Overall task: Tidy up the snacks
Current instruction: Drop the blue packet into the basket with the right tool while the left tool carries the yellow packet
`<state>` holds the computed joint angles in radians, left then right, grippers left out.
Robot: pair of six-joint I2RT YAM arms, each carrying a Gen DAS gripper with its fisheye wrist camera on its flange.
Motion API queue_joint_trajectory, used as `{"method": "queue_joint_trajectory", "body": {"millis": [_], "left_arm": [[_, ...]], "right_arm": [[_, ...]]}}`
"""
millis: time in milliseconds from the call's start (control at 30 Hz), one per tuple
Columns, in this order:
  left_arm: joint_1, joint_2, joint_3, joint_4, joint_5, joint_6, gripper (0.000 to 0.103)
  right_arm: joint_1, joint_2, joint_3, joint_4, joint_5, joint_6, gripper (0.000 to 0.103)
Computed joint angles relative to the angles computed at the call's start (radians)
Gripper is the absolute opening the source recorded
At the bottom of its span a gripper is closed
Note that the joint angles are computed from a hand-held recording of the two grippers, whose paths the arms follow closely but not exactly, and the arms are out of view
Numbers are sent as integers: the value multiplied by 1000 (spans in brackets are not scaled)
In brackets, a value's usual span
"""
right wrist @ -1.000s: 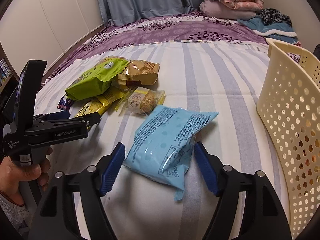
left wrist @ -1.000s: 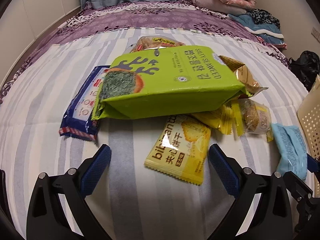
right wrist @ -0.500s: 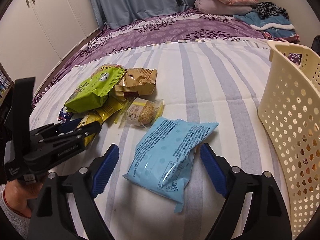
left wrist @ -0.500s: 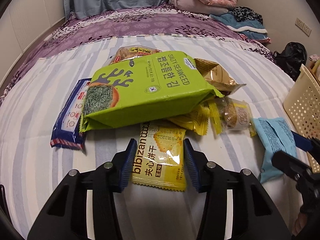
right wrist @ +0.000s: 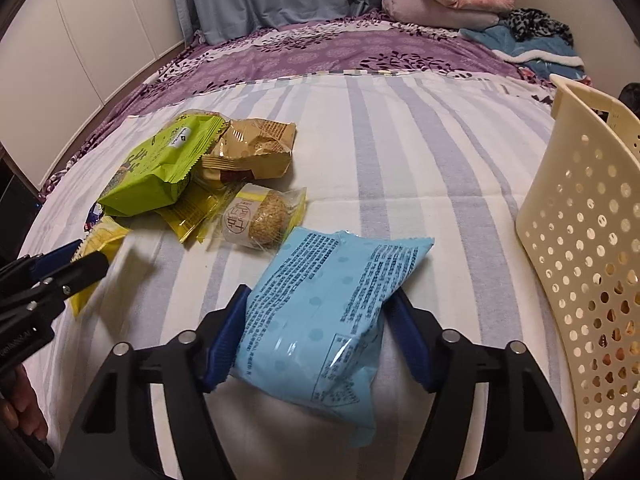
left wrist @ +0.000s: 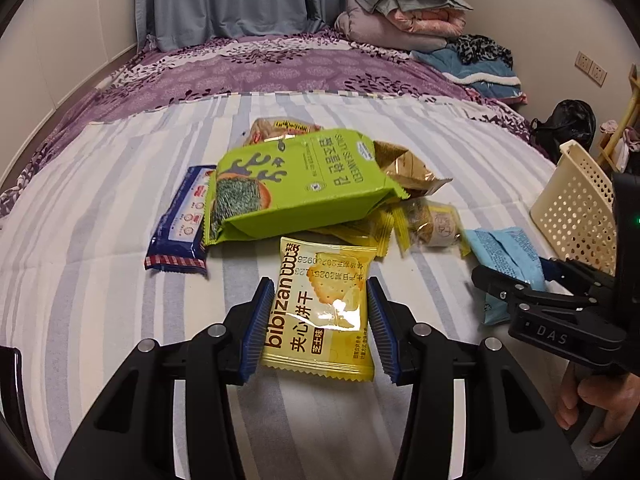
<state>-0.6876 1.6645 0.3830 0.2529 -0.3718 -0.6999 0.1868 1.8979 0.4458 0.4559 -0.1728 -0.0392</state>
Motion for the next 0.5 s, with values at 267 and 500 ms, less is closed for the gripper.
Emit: {"method": "queue_joint_trajectory", "body": {"millis": [267,500], "left_arm": [[-45,-110,16,-85,-40,4,48],[-96,-161,64,-160,-82,0,48]], "right_arm": [[-30,-172,-97,-16,-48,-11,60],[-99,-432,-170,-118,-119,-35,60]]}}
